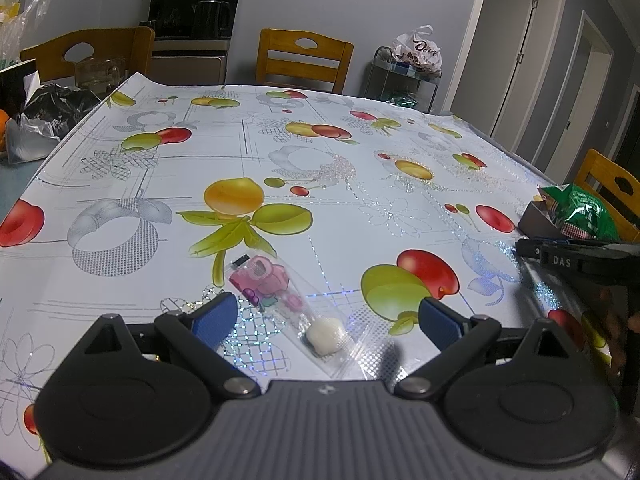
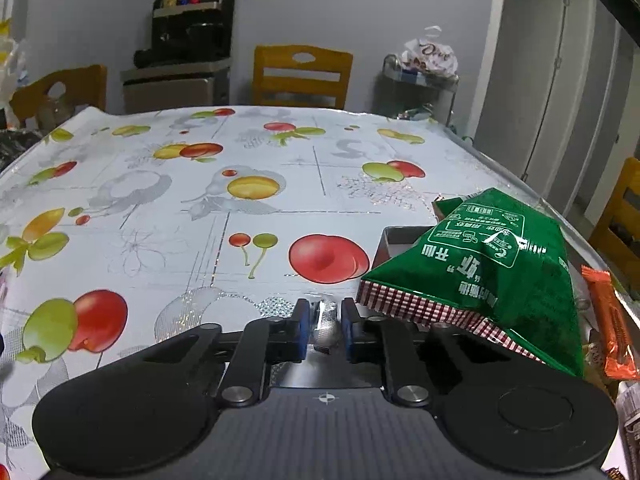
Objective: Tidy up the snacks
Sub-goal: 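Grasp the clear sweets packet with the left gripper while the right grasps the white wrapped candy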
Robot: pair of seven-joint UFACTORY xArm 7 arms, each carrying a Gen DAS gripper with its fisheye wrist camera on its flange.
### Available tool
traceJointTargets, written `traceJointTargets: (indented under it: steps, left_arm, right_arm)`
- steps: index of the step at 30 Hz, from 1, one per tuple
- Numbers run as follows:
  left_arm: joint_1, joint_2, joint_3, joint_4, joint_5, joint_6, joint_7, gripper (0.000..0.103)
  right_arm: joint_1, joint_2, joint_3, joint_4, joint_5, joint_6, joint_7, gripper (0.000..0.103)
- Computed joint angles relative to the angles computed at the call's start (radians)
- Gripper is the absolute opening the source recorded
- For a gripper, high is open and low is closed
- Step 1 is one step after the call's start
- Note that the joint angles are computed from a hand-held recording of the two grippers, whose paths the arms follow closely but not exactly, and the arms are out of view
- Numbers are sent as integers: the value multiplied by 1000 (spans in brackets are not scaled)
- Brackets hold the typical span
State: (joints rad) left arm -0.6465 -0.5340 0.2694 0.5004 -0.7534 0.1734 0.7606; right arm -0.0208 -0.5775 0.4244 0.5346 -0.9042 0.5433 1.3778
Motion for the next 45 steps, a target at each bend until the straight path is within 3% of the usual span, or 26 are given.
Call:
traceJointTargets:
  steps: [9, 13, 16, 20, 24, 29, 32, 39, 45]
  left_arm:
    - [-9, -4, 14, 1, -8, 5, 6, 98]
    - [-9, -1, 11, 1, -15, -2, 7, 98]
    - [8, 7, -10, 0, 3, -9, -7, 98]
    - [56, 18, -69, -8, 69, -23, -56, 98]
    - [165, 6, -177, -40, 207, -32, -163, 98]
    - [173, -19, -168, -66, 285, -40, -225, 94]
    - [173, -20, -165, -72, 327, -56, -261, 88]
    - [72, -26, -65, -78, 360, -95, -261, 54]
    - [0, -36, 7, -73, 357, -88, -224, 37]
  right_arm:
    - [33, -26, -32, -30, 99, -115, -85, 19]
    - [6, -64, -10, -58, 145, -150, -95, 44]
    - [-1, -79, -4, -73, 183, -164, -129, 45]
    - [-26, -89, 16, -85, 218, -189, -162, 47]
    - [-54, -95, 40, -93, 238, -215, -186, 51]
    - [-86, -105, 72, -102, 252, -240, -205, 51]
    - [-94, -109, 77, -106, 268, -257, -221, 48]
    - [-94, -120, 92, -116, 303, -281, -279, 28]
    - [-84, -140, 98, -130, 336, -284, -319, 23]
